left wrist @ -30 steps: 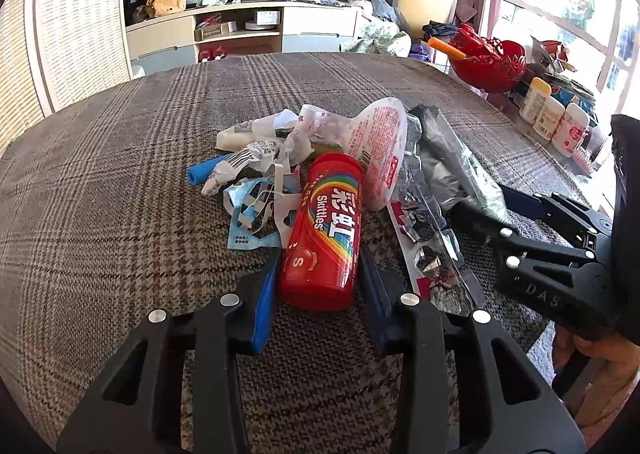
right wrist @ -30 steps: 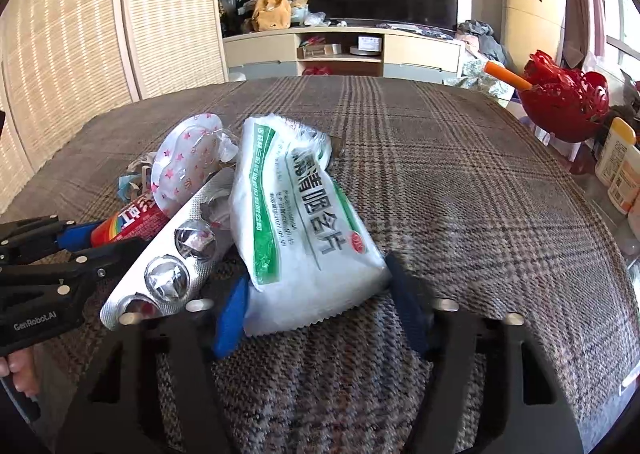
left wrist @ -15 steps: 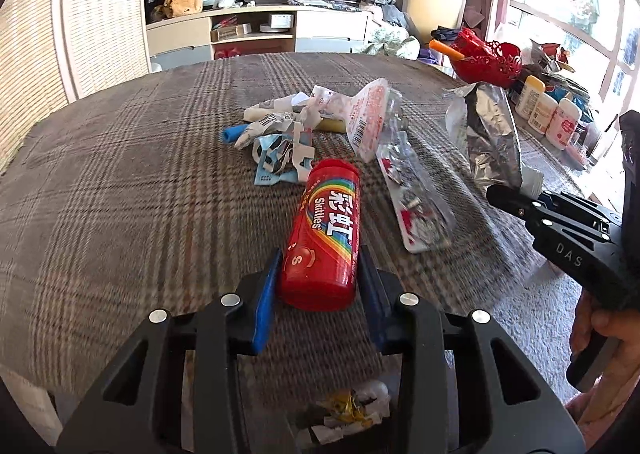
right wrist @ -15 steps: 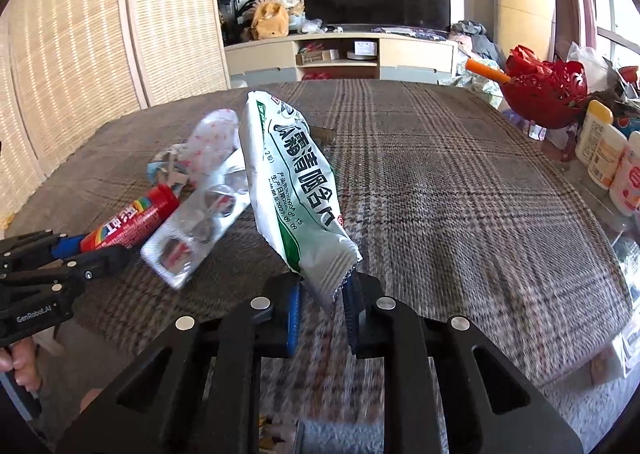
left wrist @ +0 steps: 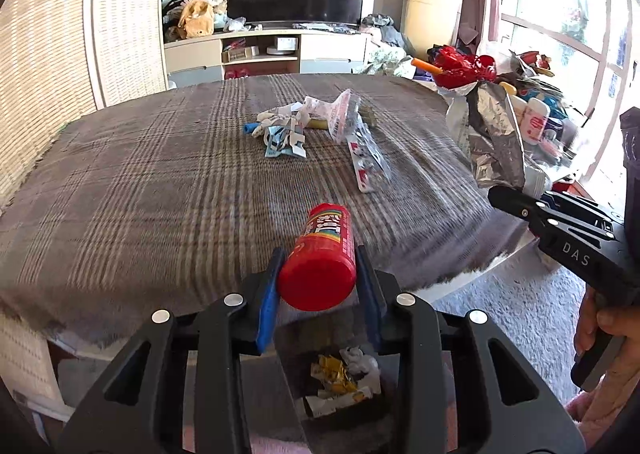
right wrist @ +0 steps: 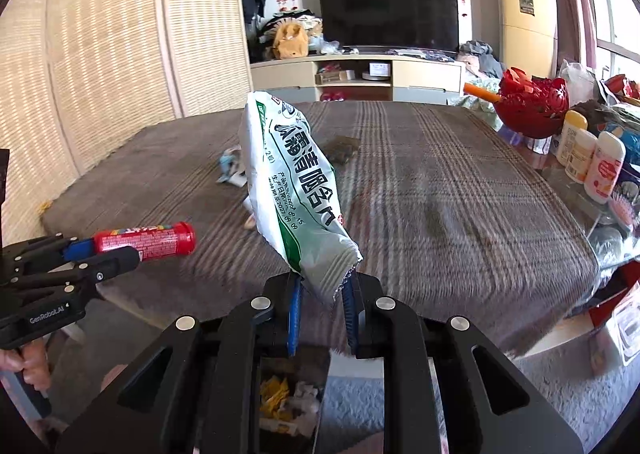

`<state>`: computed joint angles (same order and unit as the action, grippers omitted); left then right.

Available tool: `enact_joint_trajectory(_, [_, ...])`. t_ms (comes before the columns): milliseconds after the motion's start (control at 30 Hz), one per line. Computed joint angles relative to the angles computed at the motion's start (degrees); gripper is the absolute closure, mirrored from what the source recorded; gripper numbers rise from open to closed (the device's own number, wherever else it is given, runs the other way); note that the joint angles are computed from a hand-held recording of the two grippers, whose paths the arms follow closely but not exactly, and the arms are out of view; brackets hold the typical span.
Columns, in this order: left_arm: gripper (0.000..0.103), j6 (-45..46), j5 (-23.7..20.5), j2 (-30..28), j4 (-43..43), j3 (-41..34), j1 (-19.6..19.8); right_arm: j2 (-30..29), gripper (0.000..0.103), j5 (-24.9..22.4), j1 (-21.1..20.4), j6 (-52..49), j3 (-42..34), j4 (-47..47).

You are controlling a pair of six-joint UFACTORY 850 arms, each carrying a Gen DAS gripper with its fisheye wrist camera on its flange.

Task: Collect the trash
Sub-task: 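Carry the Skittles tube and medicine packet down into the dark bin and open both grippers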

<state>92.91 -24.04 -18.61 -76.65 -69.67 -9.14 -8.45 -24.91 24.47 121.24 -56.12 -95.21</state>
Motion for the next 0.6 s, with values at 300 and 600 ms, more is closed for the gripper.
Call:
enact_joint_trajectory(300, [0.076,5.2,-0.7,4.6,-2.9,8.4,0.9,1.7,0.084,0.0,4.4,2.0,4.5,0.7])
enact_joint_trajectory(600, [0.076,3.0,-0.2,2.7,1.4,11.7,0.2,-2.1,0.084,5.6,4.6,2.2,5.9,4.2])
